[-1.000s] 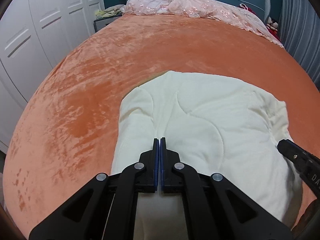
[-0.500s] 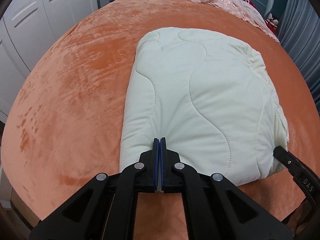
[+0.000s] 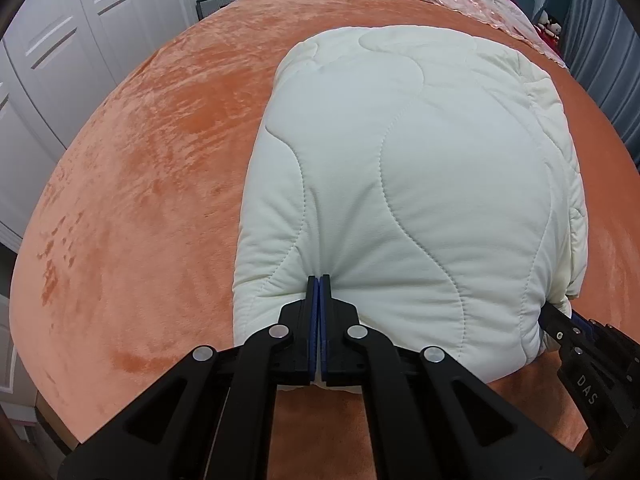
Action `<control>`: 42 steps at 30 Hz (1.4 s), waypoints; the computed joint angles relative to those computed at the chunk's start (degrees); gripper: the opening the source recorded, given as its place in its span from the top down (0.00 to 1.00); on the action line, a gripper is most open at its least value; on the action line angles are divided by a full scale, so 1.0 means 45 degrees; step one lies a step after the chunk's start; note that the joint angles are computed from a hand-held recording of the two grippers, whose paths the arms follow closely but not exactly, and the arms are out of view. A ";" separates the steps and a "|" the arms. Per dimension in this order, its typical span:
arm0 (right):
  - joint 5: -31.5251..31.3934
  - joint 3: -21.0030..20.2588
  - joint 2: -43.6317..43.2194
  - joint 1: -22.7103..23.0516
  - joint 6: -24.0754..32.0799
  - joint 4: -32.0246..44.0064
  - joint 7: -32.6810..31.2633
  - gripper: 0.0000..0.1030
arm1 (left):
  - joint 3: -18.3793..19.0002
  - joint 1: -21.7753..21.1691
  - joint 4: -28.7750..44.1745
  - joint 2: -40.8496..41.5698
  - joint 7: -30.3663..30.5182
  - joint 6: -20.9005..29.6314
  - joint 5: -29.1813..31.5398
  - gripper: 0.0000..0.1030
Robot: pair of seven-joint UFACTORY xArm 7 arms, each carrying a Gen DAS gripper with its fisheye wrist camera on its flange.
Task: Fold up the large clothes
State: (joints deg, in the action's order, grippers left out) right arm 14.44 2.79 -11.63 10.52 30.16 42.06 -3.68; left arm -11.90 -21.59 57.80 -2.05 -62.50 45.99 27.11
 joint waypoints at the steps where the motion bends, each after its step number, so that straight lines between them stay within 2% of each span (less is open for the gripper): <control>1: 0.0050 -0.0015 0.0016 0.0019 -0.0034 -0.0012 -0.0045 0.86 | -0.0026 -0.0019 0.0024 0.0028 -0.0074 0.0070 0.0129 1.00; 7: -0.0205 0.0115 0.0131 0.0020 -0.0140 0.0072 0.0164 0.86 | -0.0137 -0.0316 0.0482 0.0376 -0.0468 0.0858 0.0896 1.00; 14: -0.0434 0.0180 -0.0094 0.0123 -0.0255 -0.0179 0.0215 0.86 | -0.0074 -0.0500 0.0618 0.0468 -0.0650 0.1123 0.1070 1.00; 16: -0.0285 0.0073 -0.0309 0.0154 0.0041 -0.0195 0.0146 0.84 | -0.0066 -0.0528 0.0505 0.0349 -0.0683 0.1060 0.1158 1.00; 19: -0.0103 -0.0096 -0.1401 0.0036 0.1111 -0.0366 0.0494 0.82 | -0.0017 -0.0396 -0.0234 -0.0640 -0.0482 0.0555 0.0442 1.00; 21: 0.0044 -0.0266 -0.2508 -0.0006 0.1344 -0.0776 0.0500 0.77 | 0.0043 -0.0165 -0.1097 -0.1794 -0.0506 0.0020 -0.0529 1.00; 24: -0.0304 -0.0206 -0.3251 -0.0074 0.1496 -0.0681 0.0666 0.82 | -0.0127 0.0352 -0.1494 -0.2497 -0.0532 0.0137 -0.1129 0.99; 27: -0.0567 -0.0039 -0.2736 -0.0021 0.1126 -0.0036 0.0766 0.85 | -0.0173 0.0751 -0.1371 -0.2232 -0.0401 0.0244 -0.1510 0.99; 30: -0.0576 -0.0041 -0.1353 0.0050 0.0994 0.0718 0.0839 0.91 | -0.0271 0.0941 -0.1042 -0.1809 -0.0278 0.0458 -0.1370 1.00; 34: -0.1696 0.0389 -0.0081 -0.0227 0.0831 0.0911 0.1509 0.91 | -0.0298 0.0908 -0.0788 -0.1374 -0.0081 0.0681 -0.0972 1.00; 38: -0.2221 0.0488 0.0132 -0.0220 0.0428 0.0682 0.1682 0.91 | -0.0322 0.0778 -0.0514 -0.0933 -0.0239 0.1037 -0.0377 1.00; 42: -0.2562 0.0486 0.0286 -0.0150 0.0670 0.0882 0.1596 0.91 | -0.0259 0.0575 -0.0265 -0.0646 -0.0394 0.1368 0.0030 1.00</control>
